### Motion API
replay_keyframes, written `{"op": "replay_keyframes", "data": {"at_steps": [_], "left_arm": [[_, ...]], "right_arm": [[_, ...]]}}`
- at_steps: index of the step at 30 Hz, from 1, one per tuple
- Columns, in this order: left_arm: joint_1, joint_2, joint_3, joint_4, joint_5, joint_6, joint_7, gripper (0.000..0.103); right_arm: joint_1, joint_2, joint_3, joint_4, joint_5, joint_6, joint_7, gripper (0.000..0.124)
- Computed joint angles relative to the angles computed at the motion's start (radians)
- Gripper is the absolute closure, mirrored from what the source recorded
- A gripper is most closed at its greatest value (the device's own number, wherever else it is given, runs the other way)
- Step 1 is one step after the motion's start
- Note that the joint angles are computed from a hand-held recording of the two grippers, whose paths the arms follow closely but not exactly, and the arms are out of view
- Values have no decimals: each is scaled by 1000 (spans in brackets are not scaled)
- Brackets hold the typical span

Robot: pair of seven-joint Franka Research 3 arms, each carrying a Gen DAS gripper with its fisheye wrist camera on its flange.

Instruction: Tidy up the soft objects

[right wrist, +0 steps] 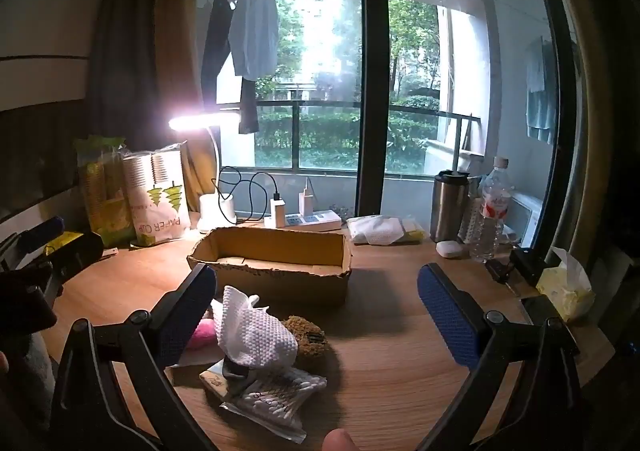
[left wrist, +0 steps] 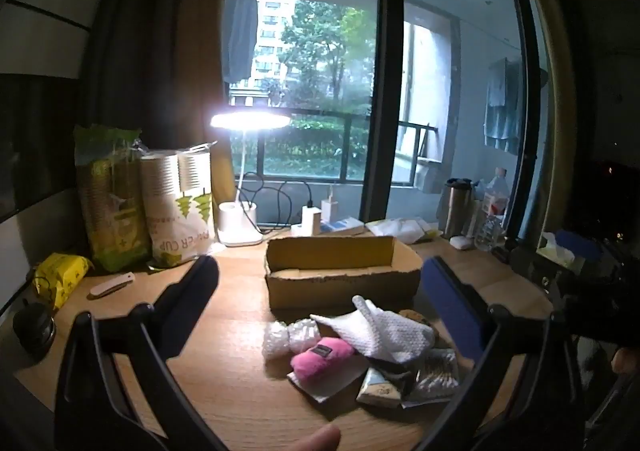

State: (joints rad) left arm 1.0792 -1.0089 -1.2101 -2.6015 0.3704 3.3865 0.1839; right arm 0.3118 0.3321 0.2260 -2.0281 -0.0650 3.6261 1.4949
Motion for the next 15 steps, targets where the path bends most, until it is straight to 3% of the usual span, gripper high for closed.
{"op": "replay_keyframes", "data": {"at_steps": [15], "left_arm": [[-9, 0, 13, -7, -10, 7, 6, 1]], "right_arm": [[-7, -7, 4, 3, -13, -7, 15, 22]]}}
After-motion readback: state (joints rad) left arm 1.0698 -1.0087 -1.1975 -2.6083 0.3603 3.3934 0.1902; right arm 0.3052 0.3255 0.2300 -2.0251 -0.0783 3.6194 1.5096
